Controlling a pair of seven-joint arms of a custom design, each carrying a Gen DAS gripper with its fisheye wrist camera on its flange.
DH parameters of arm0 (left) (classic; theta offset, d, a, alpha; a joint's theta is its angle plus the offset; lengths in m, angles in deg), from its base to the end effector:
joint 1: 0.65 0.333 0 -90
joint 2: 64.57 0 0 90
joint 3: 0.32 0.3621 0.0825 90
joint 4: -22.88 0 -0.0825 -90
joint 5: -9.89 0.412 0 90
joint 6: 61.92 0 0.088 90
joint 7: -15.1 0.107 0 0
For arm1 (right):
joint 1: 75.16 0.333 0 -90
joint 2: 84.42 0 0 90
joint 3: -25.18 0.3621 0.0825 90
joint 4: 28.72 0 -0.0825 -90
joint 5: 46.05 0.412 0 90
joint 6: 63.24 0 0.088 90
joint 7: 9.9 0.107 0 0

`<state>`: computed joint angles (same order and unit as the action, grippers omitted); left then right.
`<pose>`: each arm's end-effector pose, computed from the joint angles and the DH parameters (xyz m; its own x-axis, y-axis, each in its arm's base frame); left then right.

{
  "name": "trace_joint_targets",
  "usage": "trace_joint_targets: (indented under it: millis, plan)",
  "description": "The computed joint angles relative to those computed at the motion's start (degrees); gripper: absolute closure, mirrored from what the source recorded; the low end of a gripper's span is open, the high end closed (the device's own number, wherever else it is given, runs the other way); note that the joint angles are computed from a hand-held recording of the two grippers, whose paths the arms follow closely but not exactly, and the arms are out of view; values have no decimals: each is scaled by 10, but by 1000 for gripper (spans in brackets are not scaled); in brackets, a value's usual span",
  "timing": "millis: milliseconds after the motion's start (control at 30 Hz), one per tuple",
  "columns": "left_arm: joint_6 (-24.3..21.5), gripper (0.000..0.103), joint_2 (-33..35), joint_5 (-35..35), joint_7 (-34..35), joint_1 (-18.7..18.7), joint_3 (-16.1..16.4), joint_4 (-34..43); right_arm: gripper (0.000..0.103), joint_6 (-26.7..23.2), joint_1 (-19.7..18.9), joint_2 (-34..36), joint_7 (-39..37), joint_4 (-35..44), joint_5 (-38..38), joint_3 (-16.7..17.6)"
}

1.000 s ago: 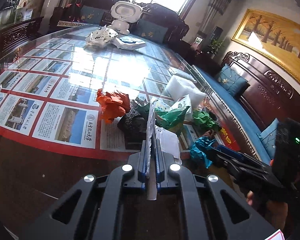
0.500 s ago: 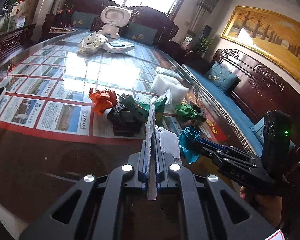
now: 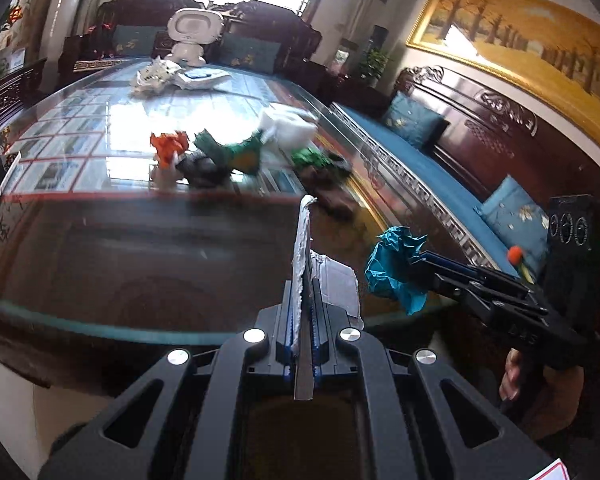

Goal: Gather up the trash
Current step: 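Carry the white paper and teal plastic down to the wastebasket with both grippers, then open both grippers over the wastebasket to drop the paper and teal plastic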

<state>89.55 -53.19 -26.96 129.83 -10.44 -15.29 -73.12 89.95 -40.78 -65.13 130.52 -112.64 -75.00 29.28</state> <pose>0.6535 -0.2647 0.6102 -0.4929 -0.7983 0.3460 -0.6891 0.1154 -0.7154 0.5881 0.4734 0.6295 0.2298 -0.9462 -0.2276 -0.6340 0.0319 -0.7727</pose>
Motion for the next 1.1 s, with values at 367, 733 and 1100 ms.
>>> trace_joint_targets:
  millis: [367,733,1100]
  plan:
    - [-25,96,-110,-55,54,-20,12,-157,80,37,10,-105,97,-161,-55,26]
    - [-75,96,-102,2,-1,-38,19,-231,80,46,0,-123,96,-242,13,62]
    - [-93,34,-75,58,-27,-38,14,-226,80,45,-5,-117,68,-274,82,69]
